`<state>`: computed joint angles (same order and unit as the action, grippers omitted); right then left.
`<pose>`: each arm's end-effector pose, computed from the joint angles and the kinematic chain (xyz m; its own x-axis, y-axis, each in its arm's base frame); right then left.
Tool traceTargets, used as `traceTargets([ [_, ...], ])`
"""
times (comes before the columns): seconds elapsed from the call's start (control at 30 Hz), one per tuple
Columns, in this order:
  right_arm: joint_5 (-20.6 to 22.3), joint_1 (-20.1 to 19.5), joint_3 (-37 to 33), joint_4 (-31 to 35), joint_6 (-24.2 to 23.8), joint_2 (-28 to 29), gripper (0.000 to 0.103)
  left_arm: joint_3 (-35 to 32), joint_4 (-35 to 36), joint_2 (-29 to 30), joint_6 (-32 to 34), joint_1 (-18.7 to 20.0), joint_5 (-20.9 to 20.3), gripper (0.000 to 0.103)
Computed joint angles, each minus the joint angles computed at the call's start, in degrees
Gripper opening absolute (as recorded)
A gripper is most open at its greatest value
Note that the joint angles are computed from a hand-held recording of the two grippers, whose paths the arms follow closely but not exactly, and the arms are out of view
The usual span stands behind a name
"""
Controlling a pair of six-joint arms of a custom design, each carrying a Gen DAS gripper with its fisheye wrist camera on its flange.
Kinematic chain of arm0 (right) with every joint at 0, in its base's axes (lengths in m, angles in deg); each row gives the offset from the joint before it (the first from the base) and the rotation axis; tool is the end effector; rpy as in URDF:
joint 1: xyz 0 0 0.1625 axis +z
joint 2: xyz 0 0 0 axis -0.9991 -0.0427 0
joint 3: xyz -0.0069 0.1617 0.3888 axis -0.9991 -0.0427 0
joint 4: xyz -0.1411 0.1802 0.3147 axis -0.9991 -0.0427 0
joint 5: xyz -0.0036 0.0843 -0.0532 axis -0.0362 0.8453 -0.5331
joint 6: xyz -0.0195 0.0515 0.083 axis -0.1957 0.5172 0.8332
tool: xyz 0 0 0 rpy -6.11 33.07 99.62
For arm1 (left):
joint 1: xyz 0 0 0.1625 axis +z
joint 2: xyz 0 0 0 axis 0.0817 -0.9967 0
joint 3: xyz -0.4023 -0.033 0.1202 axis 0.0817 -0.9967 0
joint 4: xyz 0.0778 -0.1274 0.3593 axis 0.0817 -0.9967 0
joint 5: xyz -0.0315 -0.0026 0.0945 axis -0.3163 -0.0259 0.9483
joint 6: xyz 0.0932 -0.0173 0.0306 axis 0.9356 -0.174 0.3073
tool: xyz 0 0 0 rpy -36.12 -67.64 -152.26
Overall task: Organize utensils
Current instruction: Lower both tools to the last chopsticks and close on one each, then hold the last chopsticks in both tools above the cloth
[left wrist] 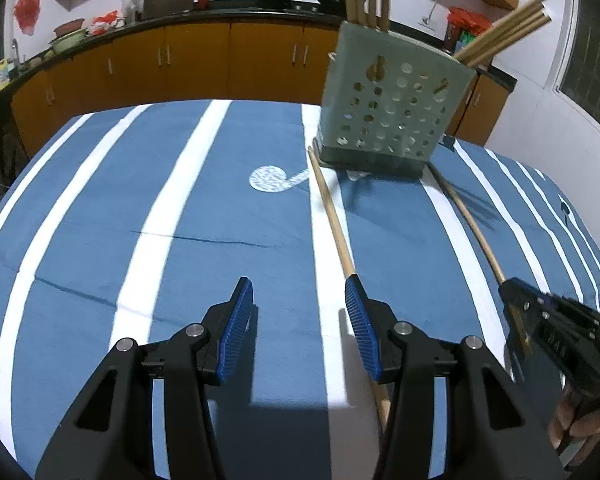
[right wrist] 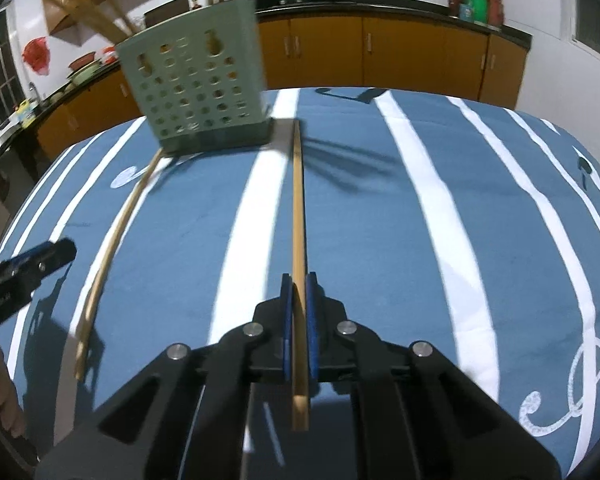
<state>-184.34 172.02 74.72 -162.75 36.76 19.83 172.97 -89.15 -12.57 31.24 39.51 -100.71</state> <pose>0.0386 -0.7276 0.2434 -0.7035 -0.4285 0.5670 -0.6437 0.7222 -0.2529 -0.3112 -0.6144 0.0098 -0.7413 -0.3386 -0.5795 0.2327 0.6802 -0.6951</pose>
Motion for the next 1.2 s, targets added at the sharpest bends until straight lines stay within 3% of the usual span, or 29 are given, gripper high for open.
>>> traceTargets([
  [0.53, -0.2, -0.5, -1.2, 0.2, 0.9, 0.3, 0.008, -5.2, 5.3, 2.9, 1.0, 0.8, -2.1, 0.047],
  [0.67, -0.2, -0.5, -1.2, 0.3, 0.8, 0.3, 0.008, -6.5, 8.5, 3.5, -0.4, 0.9, -1.6, 0.036],
  [0.8, -0.2, -0.5, -1.3, 0.2, 0.8, 0.4, 0.008, -7.2, 11.7, 3.5, -2.1, 1.0, -0.7, 0.012],
  [0.87, -0.2, -0.5, -1.3, 0.3, 0.8, 0.4, 0.008, -6.8, 11.8, 3.0, -2.6, 1.2, -0.7, 0.008],
  [1.2, -0.1, -0.4, -1.6, 0.1, 0.4, 0.6, 0.008, -3.3, 13.4, -0.4, -6.0, 2.1, 0.6, 0.008],
])
